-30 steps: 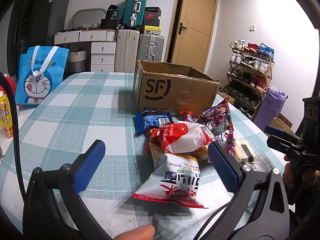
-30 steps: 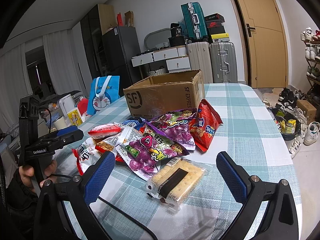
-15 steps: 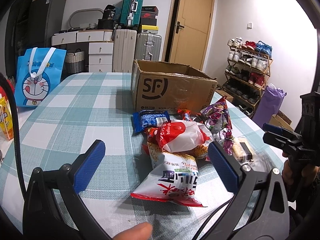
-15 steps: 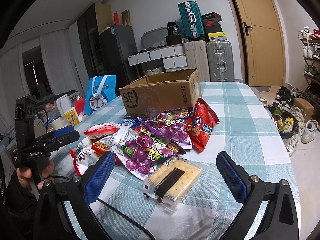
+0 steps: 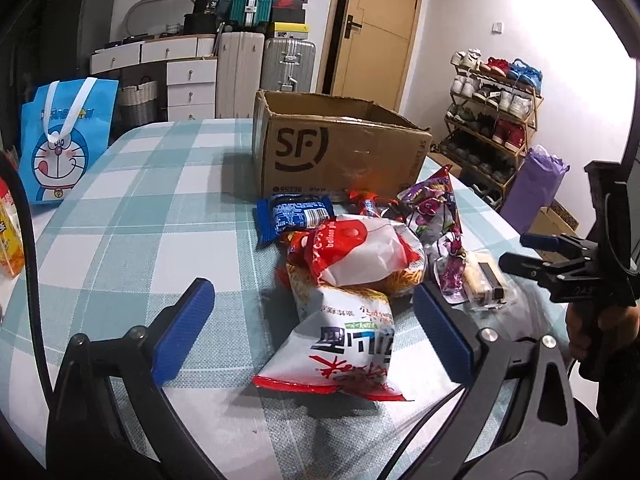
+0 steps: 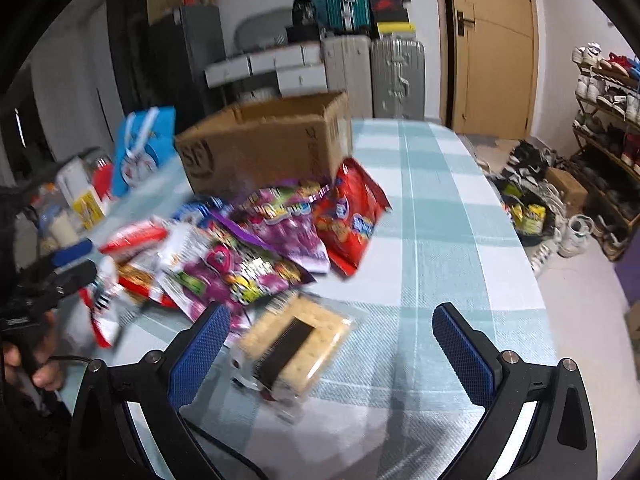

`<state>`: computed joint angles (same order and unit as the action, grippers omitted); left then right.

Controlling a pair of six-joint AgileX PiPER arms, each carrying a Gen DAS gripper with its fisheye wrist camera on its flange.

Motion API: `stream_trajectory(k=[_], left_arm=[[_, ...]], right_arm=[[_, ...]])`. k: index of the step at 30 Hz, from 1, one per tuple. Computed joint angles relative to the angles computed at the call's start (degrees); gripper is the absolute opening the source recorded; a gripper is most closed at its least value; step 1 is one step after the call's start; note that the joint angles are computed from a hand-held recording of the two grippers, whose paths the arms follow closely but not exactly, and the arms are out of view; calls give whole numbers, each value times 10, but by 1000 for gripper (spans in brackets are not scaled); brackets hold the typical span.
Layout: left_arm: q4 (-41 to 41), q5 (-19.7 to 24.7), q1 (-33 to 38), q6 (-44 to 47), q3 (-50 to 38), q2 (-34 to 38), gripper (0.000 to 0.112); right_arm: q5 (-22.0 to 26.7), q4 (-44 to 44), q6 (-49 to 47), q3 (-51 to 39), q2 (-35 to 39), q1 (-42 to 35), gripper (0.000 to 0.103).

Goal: Organize snacks
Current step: 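Grasp the white noodle-snack bag with the left tool while the right tool grasps the cracker pack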

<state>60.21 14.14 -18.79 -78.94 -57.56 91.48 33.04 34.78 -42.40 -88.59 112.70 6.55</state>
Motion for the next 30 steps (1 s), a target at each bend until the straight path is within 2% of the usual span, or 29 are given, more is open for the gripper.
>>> stream_trajectory(k=[3,6,11,14,19,21,25,29,30], left_arm=[[-36,5,-2,37,-6,1,100],[-56,20,-5,58,-15,5,100],[-92,39,-7,97,-30,20,100],[-130,43,-9,145,-43,33,100],[-182,86,-19,213,-80,63,99],[-227,99,-16,257,-95,74,93],[-289,76,0,314,-91,76,85],[-374,57,8,410,-87,75,65],[-371,58,6,410,-88,76,62]], right_arm=[[43,-35,37,-32,19,5,103],[37,-98,93,-43,27,27,103],[35,-252,233,-68,48,71,103],[57,-224,224,-86,61,68,103],[65,-272,265,-95,71,82,103],[69,-295,286,-95,72,81,103],[71,-298,289,-81,63,59,103],[55,-278,259,-65,55,42,103],[58,-273,255,-68,58,40,103]])
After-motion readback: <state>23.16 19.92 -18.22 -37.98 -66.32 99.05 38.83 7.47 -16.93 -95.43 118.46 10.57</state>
